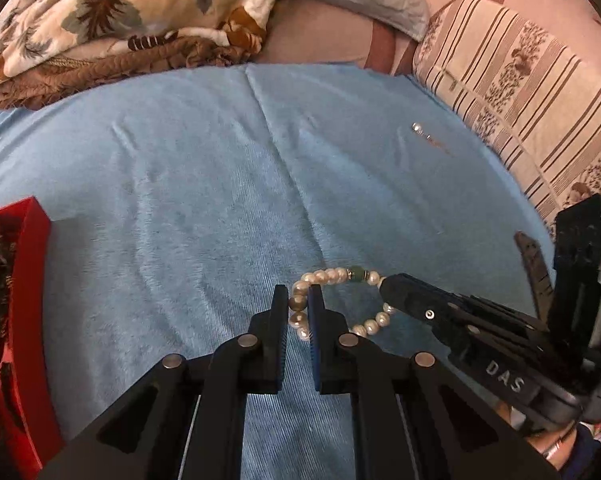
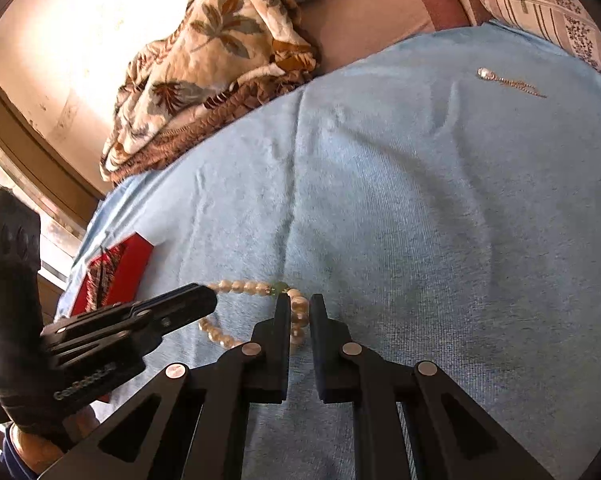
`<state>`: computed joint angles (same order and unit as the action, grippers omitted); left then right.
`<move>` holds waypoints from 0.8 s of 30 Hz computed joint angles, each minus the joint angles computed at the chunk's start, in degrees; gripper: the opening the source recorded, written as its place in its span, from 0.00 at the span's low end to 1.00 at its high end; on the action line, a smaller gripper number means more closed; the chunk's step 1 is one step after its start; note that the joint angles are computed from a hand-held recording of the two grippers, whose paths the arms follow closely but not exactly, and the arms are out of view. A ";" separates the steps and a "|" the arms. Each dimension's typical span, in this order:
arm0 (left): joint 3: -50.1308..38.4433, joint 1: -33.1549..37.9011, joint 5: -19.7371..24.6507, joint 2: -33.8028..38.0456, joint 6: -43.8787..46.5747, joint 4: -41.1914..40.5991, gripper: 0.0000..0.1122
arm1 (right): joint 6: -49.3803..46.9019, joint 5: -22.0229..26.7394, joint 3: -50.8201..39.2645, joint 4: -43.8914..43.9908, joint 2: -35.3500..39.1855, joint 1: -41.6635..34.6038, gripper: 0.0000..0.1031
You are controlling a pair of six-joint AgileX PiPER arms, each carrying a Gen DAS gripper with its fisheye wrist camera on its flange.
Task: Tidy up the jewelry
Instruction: 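Carry the green-bead pearl bracelet into the red box with the right tool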
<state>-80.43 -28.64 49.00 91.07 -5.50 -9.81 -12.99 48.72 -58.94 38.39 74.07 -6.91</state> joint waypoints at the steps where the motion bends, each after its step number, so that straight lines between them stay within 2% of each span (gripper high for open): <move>1: 0.43 -0.19 0.01 -0.97 -0.45 0.36 0.08 | -0.27 0.09 0.18 0.44 -0.51 -0.17 0.10; 8: 3.47 -2.29 0.12 -6.64 -4.19 3.92 0.08 | -1.34 1.64 1.01 4.02 -3.50 -0.84 0.10; 13: 5.70 -2.12 1.07 -10.01 -4.76 3.49 0.08 | 0.28 2.58 2.87 4.26 -6.66 -0.45 0.10; 24: 10.81 -3.78 3.32 -20.39 -7.06 4.18 0.08 | 13.10 4.49 3.06 -4.04 -15.90 6.03 0.10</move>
